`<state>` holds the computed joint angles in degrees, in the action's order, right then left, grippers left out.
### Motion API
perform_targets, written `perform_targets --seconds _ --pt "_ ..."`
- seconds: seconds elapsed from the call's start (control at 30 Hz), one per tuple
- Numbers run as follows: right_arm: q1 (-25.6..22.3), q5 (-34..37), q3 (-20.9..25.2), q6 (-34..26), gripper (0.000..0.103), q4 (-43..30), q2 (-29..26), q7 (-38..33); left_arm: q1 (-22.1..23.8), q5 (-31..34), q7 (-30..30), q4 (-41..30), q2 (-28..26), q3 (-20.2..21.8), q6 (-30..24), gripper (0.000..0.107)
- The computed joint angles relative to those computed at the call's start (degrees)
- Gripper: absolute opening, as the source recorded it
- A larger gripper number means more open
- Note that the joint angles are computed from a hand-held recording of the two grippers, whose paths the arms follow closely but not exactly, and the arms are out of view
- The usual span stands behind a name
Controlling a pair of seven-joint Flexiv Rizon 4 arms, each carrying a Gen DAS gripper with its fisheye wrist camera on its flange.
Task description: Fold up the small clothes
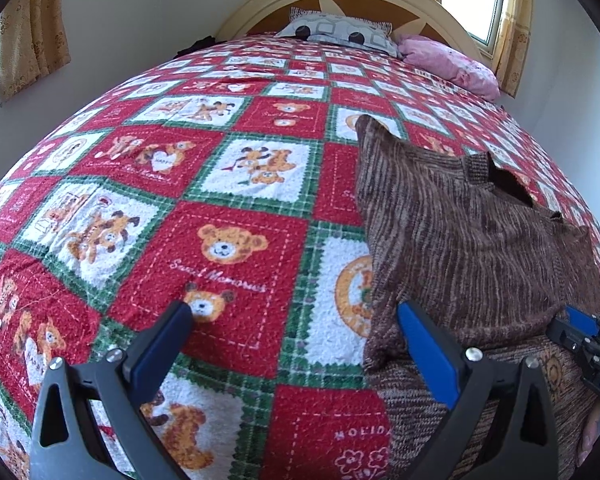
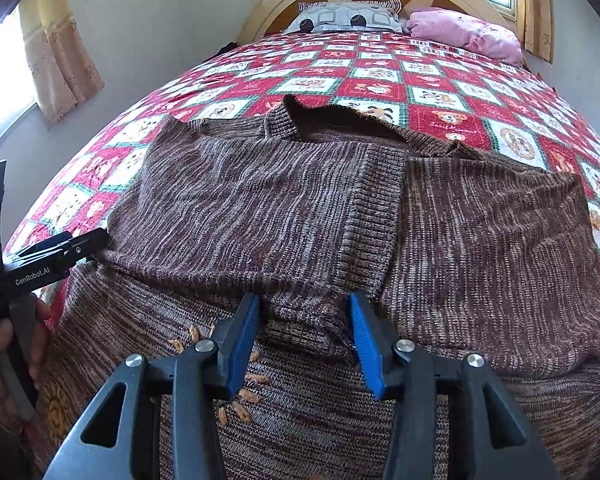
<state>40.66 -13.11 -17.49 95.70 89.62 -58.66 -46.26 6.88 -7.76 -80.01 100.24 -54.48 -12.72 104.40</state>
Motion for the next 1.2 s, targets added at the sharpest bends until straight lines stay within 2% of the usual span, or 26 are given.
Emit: perform_targets --seconds 0.17,0.3,0.4,0.5,0.57,0.6,0.63,0.7,0.77,0.93,1.0,1.1,1.2 --pt "6.3 -0.4 -7.1 -2.0 0.049 2.0 -0.1 2.0 2.1 1.1 0.2 0.3 -0.2 -2.3 -0.1 0.103" --pt "4.5 -0.7 -5.2 -0.9 0.049 2.4 0.5 1.7 1.3 0.8 0.3 0.1 0.0 -1.3 -0.8 0.103" --pt "6.4 -0.3 -7.0 1.0 0.051 4.7 0.9 0.9 -0.7 0.3 0.8 0.4 0.6 0.9 -1.4 0.103" --pt "9.4 0.2 -9.8 0.1 0.054 6.0 0.9 0.0 1.2 1.0 1.1 1.0 0.4 -1.1 -0.4 0.103" --pt "8.7 -0.6 -8.5 -0.2 0.054 7.0 2.3 -1.6 2.4 1.5 1.1 1.2 0.1 -2.4 0.1 0.103" --pt "6.8 -0.9 -6.6 1.7 0.054 8.3 3.4 -2.1 2.5 1.5 1.1 1.2 0.1 -2.4 0.1 0.103" --pt "6.4 1.0 -6.5 3.7 0.054 9.4 3.9 -2.6 2.5 1.6 1.0 1.2 0.1 -2.4 0.2 0.103" --pt "8.9 6.1 -10.5 7.3 0.054 12.4 3.9 -1.5 2.9 1.7 1.0 1.2 0.0 -2.8 0.1 0.103" --pt "8.7 10.5 -11.6 8.1 0.054 14.9 4.8 -0.9 2.7 1.7 0.9 1.2 0.0 -2.7 0.4 0.103" --pt "8.4 13.0 -14.2 3.9 0.052 16.5 5.0 -0.5 3.1 2.1 0.7 1.2 -0.1 -3.1 0.6 0.103" --pt "6.5 14.1 -12.0 2.1 0.051 15.4 4.6 1.5 3.2 2.1 0.5 1.2 -0.1 -3.3 0.7 0.103" --pt "10.9 10.7 -15.8 0.0 0.052 15.6 2.9 3.1 3.6 2.4 0.3 1.3 -0.2 -3.8 0.9 0.103" --pt "11.4 7.7 -14.4 0.1 0.053 15.4 3.4 2.1 5.4 3.4 0.1 1.9 -0.5 -5.6 1.6 0.103"
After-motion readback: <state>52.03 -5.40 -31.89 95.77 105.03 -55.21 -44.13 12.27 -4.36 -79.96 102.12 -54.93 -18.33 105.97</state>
